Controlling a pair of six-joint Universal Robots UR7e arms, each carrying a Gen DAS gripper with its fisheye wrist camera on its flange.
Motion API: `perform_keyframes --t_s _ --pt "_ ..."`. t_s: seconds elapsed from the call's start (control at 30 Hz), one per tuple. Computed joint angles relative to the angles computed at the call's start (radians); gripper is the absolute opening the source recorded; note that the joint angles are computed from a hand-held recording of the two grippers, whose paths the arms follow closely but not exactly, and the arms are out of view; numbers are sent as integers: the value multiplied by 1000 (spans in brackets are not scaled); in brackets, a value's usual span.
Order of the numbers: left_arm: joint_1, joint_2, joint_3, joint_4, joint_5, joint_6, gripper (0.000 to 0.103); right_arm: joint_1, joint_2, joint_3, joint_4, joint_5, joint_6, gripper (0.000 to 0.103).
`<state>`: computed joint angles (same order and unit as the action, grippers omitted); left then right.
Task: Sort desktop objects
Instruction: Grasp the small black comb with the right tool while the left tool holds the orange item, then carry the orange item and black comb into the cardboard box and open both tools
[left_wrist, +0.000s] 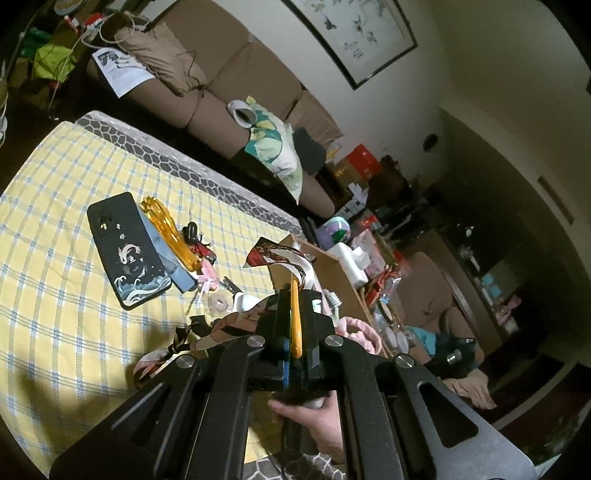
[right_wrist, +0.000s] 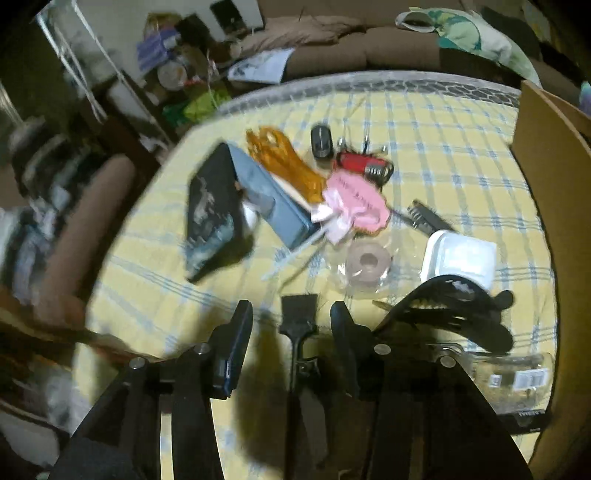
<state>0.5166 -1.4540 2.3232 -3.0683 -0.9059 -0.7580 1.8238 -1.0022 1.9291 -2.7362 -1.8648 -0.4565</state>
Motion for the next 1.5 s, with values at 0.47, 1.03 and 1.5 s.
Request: perform_keyframes --t_s 0.47,1.03,1.5 --pt "-2 -49 31 -14 2 -7 4 11 -31 67 -134 13 -102 23" --pt "-102 212 -354 102 -63 122 4 11 -430 -68 196 177 9 23" --pt "-20 658 -784 146 -254 172 4 -167 -509 -232 335 132 -28 23"
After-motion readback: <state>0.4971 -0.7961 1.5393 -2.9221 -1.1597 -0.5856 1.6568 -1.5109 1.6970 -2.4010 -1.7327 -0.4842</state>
